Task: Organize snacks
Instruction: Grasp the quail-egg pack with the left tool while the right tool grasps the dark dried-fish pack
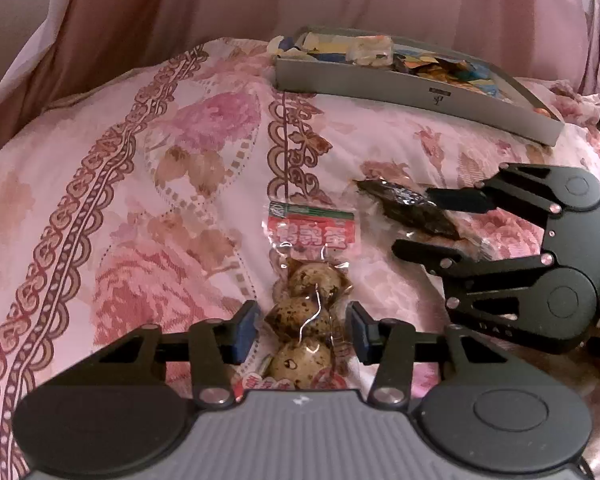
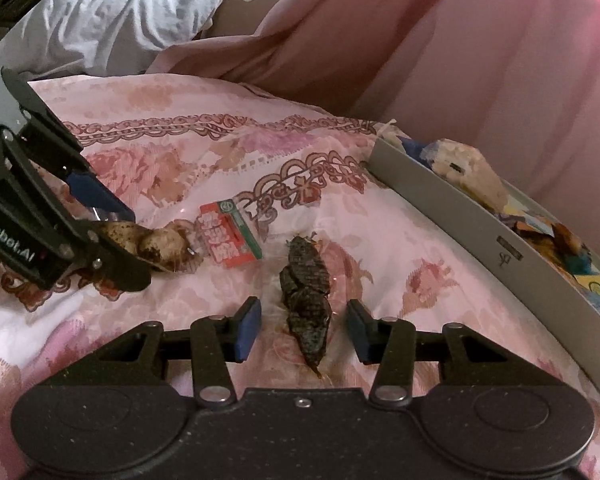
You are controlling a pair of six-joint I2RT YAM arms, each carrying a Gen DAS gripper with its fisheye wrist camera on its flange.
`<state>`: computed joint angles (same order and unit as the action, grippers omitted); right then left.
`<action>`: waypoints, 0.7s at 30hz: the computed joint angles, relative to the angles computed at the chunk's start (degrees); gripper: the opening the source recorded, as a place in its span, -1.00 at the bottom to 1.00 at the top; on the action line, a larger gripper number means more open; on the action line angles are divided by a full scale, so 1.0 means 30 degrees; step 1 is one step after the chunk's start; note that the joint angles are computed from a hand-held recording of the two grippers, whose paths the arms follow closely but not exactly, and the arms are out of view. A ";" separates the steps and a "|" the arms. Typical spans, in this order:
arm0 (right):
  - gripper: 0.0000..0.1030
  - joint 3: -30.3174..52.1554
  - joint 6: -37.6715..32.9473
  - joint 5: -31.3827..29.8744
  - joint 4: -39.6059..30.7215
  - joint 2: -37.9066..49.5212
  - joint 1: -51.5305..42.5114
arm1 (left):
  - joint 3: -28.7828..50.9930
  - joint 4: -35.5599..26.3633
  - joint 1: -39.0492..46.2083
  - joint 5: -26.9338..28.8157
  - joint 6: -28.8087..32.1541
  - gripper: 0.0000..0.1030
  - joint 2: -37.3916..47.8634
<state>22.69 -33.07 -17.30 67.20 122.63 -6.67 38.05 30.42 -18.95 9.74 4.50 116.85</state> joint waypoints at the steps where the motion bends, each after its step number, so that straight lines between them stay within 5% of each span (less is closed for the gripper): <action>1: -0.07 -0.0189 -0.0022 0.0093 0.0078 -0.0082 -0.0019 | -0.0034 -0.0239 -0.0023 0.0022 -0.0137 -0.01 -0.0149; 12: -0.07 -0.2998 -0.0401 -0.0031 0.0683 -0.1489 -0.1731 | -0.0463 -0.3219 0.0223 0.1595 -0.2980 -0.03 -0.2020; 21: -0.07 -0.6365 -0.1611 -0.0785 0.2767 -0.1863 -0.4199 | -0.2502 -0.3523 0.0174 0.1975 -0.4192 -0.03 -0.3949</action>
